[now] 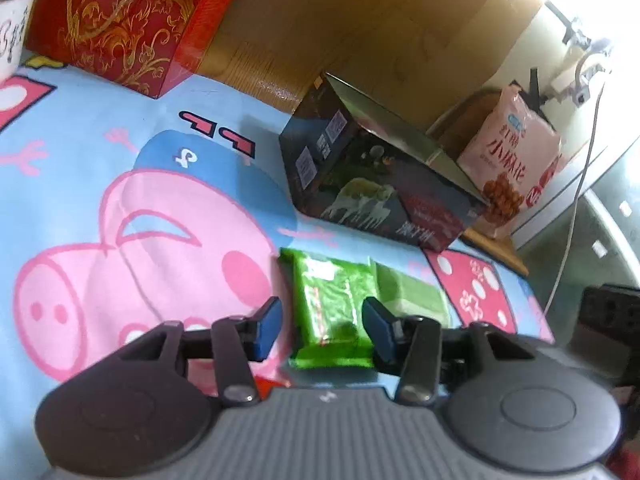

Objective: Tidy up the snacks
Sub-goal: 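Reach the left gripper toward the bright green pack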

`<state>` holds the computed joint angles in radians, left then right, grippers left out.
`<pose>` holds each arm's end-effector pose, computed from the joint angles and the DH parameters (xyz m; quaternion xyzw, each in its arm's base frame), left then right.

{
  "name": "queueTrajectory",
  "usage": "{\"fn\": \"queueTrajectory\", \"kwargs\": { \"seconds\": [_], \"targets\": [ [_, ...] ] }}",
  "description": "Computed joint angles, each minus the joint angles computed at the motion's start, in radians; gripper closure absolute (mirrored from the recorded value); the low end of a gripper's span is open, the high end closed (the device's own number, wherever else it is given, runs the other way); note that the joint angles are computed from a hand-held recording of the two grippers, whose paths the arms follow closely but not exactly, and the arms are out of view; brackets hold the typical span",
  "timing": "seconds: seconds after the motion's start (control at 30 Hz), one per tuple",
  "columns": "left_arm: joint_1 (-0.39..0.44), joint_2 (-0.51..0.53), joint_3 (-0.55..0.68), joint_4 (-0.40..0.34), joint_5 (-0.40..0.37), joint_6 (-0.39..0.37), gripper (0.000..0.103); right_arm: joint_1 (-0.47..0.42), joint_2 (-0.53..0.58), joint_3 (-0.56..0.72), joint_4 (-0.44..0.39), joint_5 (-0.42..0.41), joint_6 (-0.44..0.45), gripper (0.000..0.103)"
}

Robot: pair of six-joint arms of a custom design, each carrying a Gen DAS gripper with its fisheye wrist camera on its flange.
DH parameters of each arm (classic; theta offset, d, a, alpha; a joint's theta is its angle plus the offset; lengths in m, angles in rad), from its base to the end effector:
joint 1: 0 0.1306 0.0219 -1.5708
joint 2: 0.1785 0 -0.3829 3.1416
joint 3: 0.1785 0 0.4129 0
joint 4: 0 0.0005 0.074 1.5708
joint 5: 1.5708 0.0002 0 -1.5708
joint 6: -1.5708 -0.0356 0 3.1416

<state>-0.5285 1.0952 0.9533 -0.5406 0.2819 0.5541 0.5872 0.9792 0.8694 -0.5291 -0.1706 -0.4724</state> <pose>0.3422 -0.2119 0.3699 0.0489 0.8947 -0.3279 0.2992 0.3017 0.2074 0.3708 -0.0893 0.8865 0.2919 0.3478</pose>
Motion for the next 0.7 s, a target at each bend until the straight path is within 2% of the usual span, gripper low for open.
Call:
{"fn": "queueTrajectory", "kwargs": {
  "seconds": [0.03, 0.1, 0.17, 0.3, 0.5, 0.57, 0.7],
  "targets": [
    [0.005, 0.008, -0.001, 0.006, 0.025, 0.011, 0.076, 0.002, 0.006, -0.007, 0.032, 0.006, -0.02, 0.062],
    [0.003, -0.005, -0.018, 0.024, 0.019, 0.028, 0.077, 0.013, 0.015, -0.002, 0.041, 0.022, -0.055, 0.067],
    [-0.006, -0.026, -0.033, 0.023, 0.008, 0.031, 0.077, 0.036, 0.001, -0.006, 0.029, 0.061, -0.051, 0.069],
    [-0.021, -0.11, -0.079, 0.041, 0.021, 0.052, 0.077, 0.068, -0.055, -0.022, 0.016, 0.079, -0.037, 0.071],
    [-0.165, -0.168, -0.099, 0.002, -0.085, 0.004, 0.075, 0.112, -0.189, -0.075, -0.068, 0.102, -0.001, 0.072],
    [-0.202, -0.169, -0.103, -0.013, -0.081, -0.003, 0.075, 0.123, -0.237, -0.099, -0.1, 0.113, 0.009, 0.071],
    [-0.27, -0.178, -0.113, -0.031, -0.1, -0.003, 0.075, 0.109, -0.336, -0.161, -0.139, 0.064, -0.007, 0.068]
  ]
}}
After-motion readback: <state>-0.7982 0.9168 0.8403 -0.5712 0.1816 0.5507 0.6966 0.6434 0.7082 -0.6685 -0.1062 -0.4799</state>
